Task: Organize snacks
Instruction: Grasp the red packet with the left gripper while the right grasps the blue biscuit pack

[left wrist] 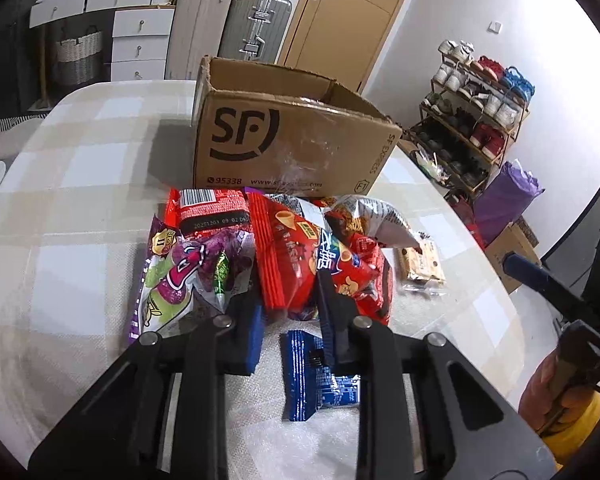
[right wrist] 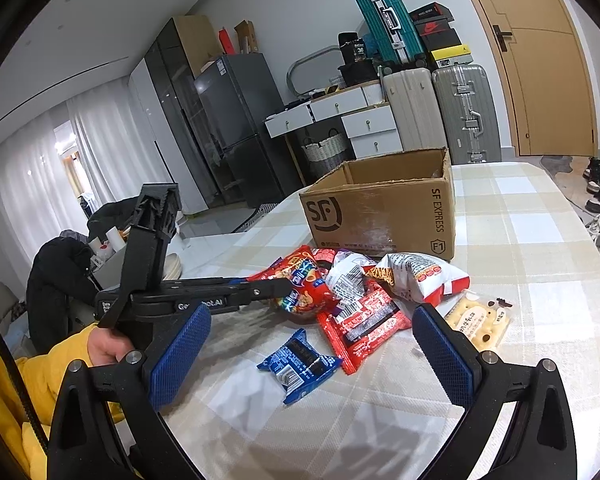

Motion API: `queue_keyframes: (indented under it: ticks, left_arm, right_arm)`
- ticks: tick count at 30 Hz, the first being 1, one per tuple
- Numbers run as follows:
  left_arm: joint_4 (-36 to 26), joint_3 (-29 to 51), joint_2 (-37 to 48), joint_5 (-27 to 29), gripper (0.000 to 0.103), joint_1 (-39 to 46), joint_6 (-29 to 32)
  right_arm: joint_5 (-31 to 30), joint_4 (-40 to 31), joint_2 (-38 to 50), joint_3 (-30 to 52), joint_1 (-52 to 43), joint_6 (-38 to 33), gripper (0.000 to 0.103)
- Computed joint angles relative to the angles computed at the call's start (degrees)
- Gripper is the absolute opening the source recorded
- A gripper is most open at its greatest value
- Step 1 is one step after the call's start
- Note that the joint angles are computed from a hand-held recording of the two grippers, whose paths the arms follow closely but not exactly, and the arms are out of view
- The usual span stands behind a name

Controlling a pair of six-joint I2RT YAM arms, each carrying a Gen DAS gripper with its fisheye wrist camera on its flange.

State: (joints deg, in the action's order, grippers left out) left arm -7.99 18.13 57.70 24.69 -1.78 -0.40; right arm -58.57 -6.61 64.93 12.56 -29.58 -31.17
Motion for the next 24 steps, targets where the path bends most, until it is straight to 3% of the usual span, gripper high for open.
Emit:
queue_keyframes:
  ticks: [6,10,19,24]
  left_arm:
    - [-7.0,0.2,-7.0,4.1,0.019,4.4,2.4]
    - [-11.3,1.1,-9.2,7.0,0.013,7.1,4.7]
    - [-14.9,0.0,-11.5,11.3,0.012,11.4,7.4]
    - [-22.2,1.6,-15.0,16.1,0.012,17.8,12.2]
  right_arm:
    - [-0.1,-1.6,-0.1,0.5,-0.6,-1.3,0.102]
    - [0.2,-3.4,-1.5,0.6,-0.4,-1.7,0.102]
    - [1.9,-3.1,-4.2,-0.4,1.9,0.8,0.102]
    - [3.3,-2.6,-5.2,-0.9,4.0,2.4,0.102]
